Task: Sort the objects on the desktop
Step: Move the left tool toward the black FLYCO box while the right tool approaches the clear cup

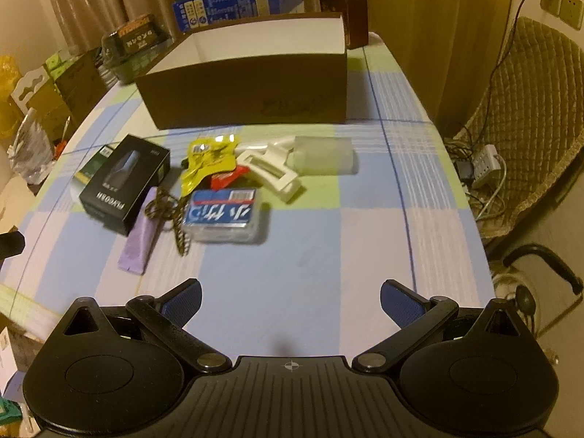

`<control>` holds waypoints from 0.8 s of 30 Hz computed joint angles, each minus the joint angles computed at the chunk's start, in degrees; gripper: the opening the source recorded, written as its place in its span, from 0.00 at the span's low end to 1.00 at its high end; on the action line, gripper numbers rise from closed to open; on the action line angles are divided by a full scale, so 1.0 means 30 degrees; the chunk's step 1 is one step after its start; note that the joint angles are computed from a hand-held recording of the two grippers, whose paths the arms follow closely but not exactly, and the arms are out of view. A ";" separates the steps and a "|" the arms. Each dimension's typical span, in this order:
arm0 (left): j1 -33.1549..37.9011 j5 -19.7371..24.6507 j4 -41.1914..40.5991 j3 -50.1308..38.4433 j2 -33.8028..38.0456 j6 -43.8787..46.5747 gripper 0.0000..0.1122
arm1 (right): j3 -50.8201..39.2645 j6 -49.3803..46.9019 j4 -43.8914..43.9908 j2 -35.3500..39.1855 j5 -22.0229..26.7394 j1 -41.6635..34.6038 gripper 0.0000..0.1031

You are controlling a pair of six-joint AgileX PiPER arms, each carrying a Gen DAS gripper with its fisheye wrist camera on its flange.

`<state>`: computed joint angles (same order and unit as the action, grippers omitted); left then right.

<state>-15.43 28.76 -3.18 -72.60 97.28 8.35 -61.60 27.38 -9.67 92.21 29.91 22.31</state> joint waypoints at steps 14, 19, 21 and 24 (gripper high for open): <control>-0.2835 0.0676 0.6747 -0.4048 0.4189 -0.7592 0.91 | -0.2414 -1.1049 0.7152 0.2760 0.0444 -0.4812 0.98; -0.3467 0.1141 0.8960 -0.5107 0.5340 -1.0040 0.88 | -0.3780 -1.3915 0.8548 0.4269 0.0887 -0.5812 0.98; -0.3682 0.1641 0.9608 -0.5705 0.5868 -1.0534 0.88 | -0.4369 -1.4553 0.8837 0.4849 0.1041 -0.6065 0.98; -0.3963 0.2113 1.0557 -0.6444 0.6602 -1.0829 0.88 | -0.5101 -1.5016 0.9196 0.5533 0.1235 -0.6312 0.98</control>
<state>-27.32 35.10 28.49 -91.93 117.09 -24.14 -76.91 -17.67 17.92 108.81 33.62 3.37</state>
